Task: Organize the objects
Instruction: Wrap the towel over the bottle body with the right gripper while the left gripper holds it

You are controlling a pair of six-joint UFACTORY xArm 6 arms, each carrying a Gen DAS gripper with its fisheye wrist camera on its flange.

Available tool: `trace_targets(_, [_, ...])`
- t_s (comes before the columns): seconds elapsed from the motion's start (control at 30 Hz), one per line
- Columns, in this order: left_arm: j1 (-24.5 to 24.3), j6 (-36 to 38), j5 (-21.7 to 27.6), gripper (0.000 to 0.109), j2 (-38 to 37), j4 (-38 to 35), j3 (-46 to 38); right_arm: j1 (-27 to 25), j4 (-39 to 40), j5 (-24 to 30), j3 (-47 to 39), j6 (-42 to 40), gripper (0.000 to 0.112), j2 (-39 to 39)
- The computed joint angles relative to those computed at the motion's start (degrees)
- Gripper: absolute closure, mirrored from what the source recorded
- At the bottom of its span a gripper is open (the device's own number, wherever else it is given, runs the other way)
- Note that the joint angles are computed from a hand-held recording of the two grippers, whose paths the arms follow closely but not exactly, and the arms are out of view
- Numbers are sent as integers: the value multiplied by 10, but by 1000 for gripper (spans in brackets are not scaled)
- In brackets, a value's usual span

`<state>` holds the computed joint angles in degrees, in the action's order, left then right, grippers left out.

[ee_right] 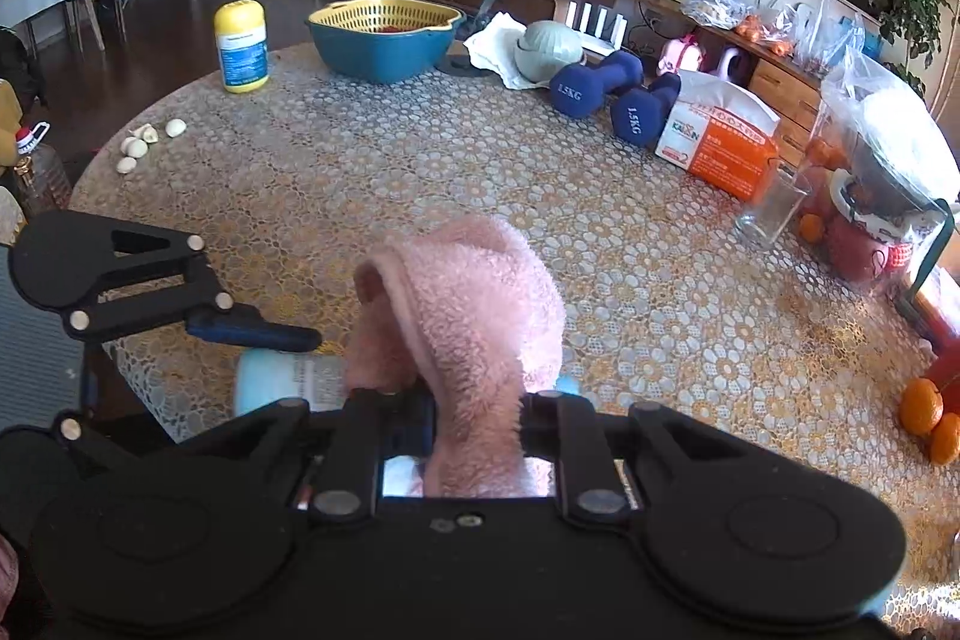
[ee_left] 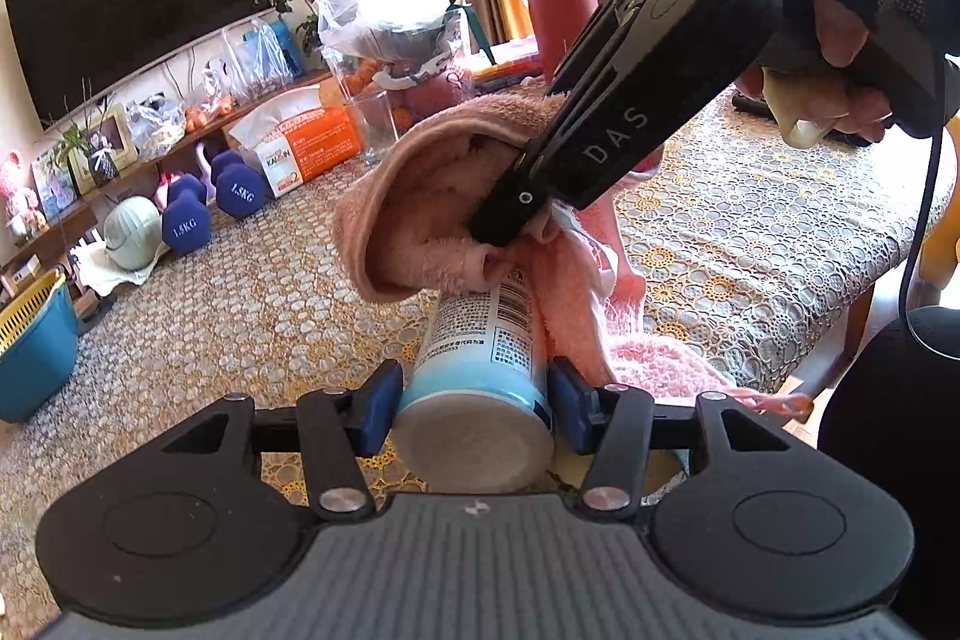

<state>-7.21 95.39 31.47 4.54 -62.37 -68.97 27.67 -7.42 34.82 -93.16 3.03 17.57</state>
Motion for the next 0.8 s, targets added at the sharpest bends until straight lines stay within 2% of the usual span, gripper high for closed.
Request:
trace_targets(0.2, [28,-133,73,56,31,51,-48,-10,1,-7,13,12,94,0])
trace_targets(0.4, [64,-289,185,56,80,92,-125,-15,-4,-15,44,35,94,-17])
trace_targets(0.47, [67,-311,192,51,82,96,-127,-14,-17,-8,52,46,94,-19])
trace_targets(0.5, [69,-323,192,43,82,98,-127,-14,-19,-5,57,52,94,-21])
trace_targets(0.57, [76,-345,201,34,86,97,-130,-15,-23,-2,70,61,94,-24])
trace_targets(0.7, [84,-372,216,33,92,102,-137,-16,-42,-2,106,90,94,-40])
trace_targets(0.8, [83,-390,219,33,94,103,-138,-22,-34,-31,148,113,93,-66])
